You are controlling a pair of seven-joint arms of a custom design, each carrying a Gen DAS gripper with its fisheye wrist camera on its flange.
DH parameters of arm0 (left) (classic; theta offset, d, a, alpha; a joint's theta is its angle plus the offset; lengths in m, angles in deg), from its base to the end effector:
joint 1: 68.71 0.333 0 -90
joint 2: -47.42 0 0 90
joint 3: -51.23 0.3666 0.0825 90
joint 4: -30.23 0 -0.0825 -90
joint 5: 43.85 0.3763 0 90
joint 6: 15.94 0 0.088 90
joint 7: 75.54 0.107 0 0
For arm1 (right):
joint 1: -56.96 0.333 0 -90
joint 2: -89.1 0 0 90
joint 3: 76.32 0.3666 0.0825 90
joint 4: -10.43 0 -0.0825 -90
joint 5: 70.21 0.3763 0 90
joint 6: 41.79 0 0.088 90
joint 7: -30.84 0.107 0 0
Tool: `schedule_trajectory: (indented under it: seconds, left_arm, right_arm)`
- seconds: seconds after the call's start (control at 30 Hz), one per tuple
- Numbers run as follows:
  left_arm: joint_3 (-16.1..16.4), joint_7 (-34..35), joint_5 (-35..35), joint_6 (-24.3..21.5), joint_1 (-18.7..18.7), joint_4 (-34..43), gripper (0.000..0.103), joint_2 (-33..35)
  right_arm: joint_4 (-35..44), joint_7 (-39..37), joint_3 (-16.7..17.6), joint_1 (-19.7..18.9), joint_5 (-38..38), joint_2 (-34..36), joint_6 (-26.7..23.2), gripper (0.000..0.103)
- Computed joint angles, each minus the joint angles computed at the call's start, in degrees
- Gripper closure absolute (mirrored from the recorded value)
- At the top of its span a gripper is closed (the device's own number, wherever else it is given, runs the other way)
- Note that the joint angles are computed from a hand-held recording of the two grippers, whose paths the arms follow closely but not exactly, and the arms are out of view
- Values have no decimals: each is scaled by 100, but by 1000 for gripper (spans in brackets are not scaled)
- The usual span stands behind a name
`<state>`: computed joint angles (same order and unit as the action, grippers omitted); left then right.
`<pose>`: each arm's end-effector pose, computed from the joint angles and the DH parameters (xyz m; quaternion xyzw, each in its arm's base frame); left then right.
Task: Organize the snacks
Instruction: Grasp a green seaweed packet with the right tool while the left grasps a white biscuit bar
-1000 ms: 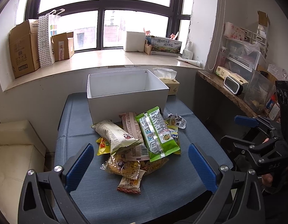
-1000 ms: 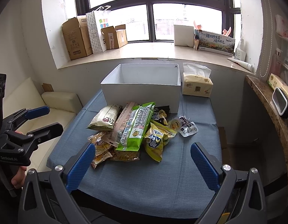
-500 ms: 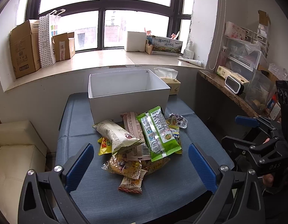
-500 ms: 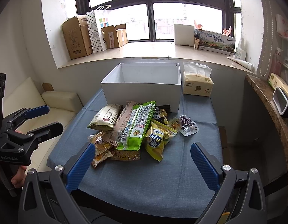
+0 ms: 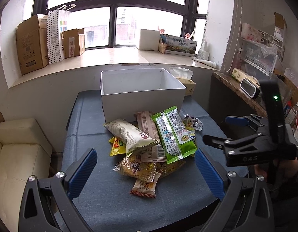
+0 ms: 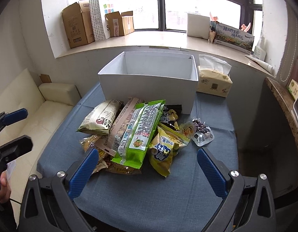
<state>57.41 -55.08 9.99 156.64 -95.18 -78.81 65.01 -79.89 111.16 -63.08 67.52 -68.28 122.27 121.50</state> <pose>0.5961 -0.2917 0.4630 -0.6262 0.6571 -0.3426 0.2424 0.7153 0.2684 0.4383 -0.7986 0.4886 -0.1632 0.3112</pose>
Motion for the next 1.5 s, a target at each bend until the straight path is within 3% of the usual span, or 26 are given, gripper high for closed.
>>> schedule_trajectory:
  seconds: [0.13,0.2,0.27,0.37,0.4,0.43,0.47,0.73,0.77,0.87,1.07,1.27,1.43,1.5]
  left_arm:
    - [10,-86,52,-56,16,-49,0,-8]
    - [-21,-78,20,-53,61,-79,0,-9]
    - [-61,-31,-58,-54,109,-94,0,7]
    - [-12,-78,-27,-87,65,-107,0,12]
    - [-3,-98,0,-91,58,-112,0,9]
    - [-9,-103,9,-78,67,-120,0,10]
    - [-20,-97,-2,-76,81,-124,0,11]
    - [-29,-58,-85,-84,101,-141,0,23]
    - [-31,-45,-90,-97,97,-135,0,28]
    - [-46,11,-136,-130,103,-118,0,47]
    - [-40,141,-311,-144,92,-65,0,141]
    - [-31,523,-698,-131,84,160,0,377]
    - [61,1108,-1324,-327,35,813,0,908]
    - [-230,1658,-1883,-498,290,1216,0,1228]
  right_arm:
    - [1241,255,-244,352,-153,843,-675,0]
    - [1805,667,-647,699,-405,1201,-969,0]
    - [2282,924,-837,887,-589,1514,-1261,4]
    - [2383,1298,-1203,1203,-1023,1650,-1210,12]
    - [2369,1512,-1386,1346,-1227,1658,-1214,18]
    - [2333,1561,-1379,1361,-1331,1651,-1202,34]
    - [2303,1529,-1297,1328,-1379,1644,-1212,41]
    - [1631,2116,-1536,1503,-2073,1239,-563,56]
    - [1542,2190,-1533,1484,-2123,1178,-472,66]
    - [1536,2107,-1366,1317,-2088,1125,-426,81]
    - [986,2640,-1890,1575,-2617,727,34,90]
    - [285,2813,-1749,1354,-2748,231,546,90]
    - [-229,3508,-2452,1799,-3399,-105,896,90]
    - [-377,3571,-2393,1724,-3504,-216,938,90]
